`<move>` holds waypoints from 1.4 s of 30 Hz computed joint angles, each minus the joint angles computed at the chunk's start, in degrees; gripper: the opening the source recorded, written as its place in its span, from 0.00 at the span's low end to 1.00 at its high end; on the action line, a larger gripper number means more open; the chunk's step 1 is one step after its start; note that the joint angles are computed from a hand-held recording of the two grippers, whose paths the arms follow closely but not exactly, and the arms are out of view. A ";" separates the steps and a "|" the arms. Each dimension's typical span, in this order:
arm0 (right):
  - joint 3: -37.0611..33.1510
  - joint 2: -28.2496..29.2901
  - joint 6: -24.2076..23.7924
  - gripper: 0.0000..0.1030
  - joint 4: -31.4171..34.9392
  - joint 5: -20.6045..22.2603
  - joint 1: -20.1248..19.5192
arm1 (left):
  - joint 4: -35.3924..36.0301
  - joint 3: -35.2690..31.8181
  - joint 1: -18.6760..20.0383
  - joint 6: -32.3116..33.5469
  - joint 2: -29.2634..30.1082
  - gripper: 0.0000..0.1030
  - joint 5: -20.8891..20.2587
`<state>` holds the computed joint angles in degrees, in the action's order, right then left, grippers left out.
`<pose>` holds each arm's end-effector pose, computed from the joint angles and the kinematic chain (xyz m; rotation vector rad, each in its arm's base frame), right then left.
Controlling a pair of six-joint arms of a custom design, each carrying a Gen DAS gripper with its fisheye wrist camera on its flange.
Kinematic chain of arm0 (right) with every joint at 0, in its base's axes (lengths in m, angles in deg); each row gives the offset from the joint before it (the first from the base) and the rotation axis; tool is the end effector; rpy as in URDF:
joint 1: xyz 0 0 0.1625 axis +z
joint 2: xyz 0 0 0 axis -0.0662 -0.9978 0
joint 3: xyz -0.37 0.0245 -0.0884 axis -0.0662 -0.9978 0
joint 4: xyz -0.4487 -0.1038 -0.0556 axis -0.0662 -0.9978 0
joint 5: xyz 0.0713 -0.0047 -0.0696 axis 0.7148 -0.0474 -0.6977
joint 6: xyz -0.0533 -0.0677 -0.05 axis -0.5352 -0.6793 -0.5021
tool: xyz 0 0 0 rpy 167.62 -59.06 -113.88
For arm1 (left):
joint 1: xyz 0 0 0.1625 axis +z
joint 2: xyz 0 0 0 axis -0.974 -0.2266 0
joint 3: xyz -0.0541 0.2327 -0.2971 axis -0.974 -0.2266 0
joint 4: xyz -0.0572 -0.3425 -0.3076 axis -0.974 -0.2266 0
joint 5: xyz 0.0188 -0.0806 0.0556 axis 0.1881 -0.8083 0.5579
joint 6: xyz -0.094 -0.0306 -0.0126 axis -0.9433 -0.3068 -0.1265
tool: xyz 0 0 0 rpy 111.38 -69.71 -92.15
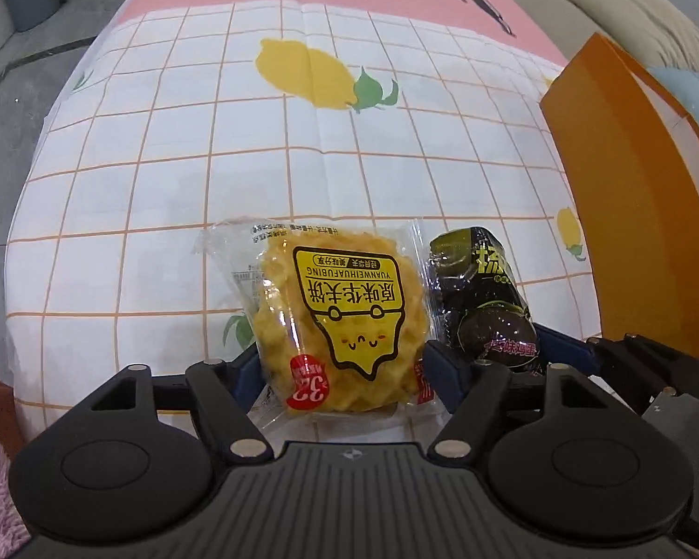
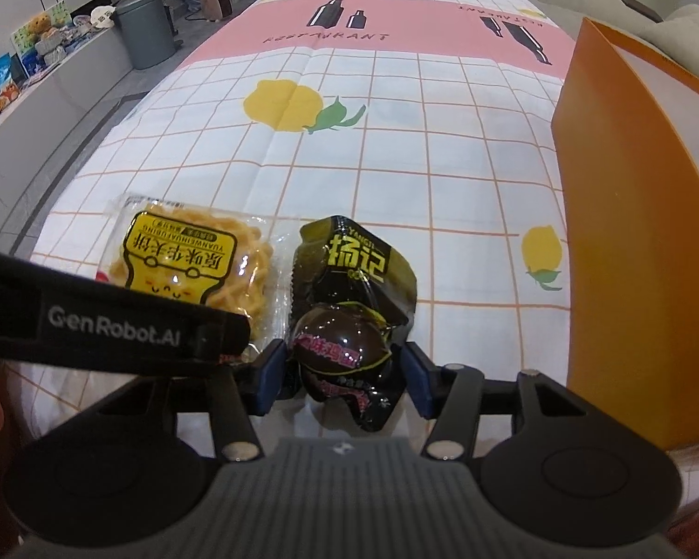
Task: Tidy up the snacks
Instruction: 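Carry the waffle pack and black snack into the orange box with both tools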
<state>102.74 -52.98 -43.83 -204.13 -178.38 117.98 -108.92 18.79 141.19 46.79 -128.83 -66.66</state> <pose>0.3263 -0.5699 -0.0033 0.2932 -2.3887 0.6070 -0.0870 -0.6099 0.2638 0.4044 2.5776 -0.3182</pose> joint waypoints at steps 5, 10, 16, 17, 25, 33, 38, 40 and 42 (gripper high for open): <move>0.05 0.02 1.03 0.63 -0.06 -0.41 0.10 | -2.34 0.44 1.01 -1.01 -1.89 0.57 -2.93; -0.20 0.83 -0.10 0.54 -1.92 -1.22 0.28 | -4.33 0.98 1.40 -1.51 -3.60 0.44 -4.42; -0.61 1.48 -0.39 0.48 -1.55 -3.18 0.85 | -4.60 1.15 1.08 -0.36 -4.44 0.39 -4.68; -0.52 1.33 -0.13 0.48 -1.26 -3.14 0.86 | -4.41 1.17 0.89 -0.21 -4.40 0.39 -4.30; 0.73 -0.53 2.57 0.48 -1.50 -3.21 1.58 | -5.09 1.91 0.03 1.04 -5.50 0.32 -4.14; 1.10 -1.65 0.79 0.47 -7.52 -5.23 3.43 | -5.80 0.45 -0.91 1.60 -5.28 0.26 -4.69; 2.29 -3.15 -0.24 0.47 -10.84 -5.50 4.11 | -5.31 -1.35 -2.22 1.67 -3.82 0.26 -4.54; 2.85 -4.07 -0.39 0.46 -11.71 -6.10 4.36 | -5.91 -2.01 -3.01 2.36 -3.58 0.26 -5.38; 3.37 -5.09 -0.56 0.46 -13.04 -6.85 4.60 | -6.53 -2.74 -4.08 3.05 -3.23 0.26 -5.63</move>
<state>106.10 -58.07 -44.39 -217.17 -185.24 122.57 -115.45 16.05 137.11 49.84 -132.06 -72.29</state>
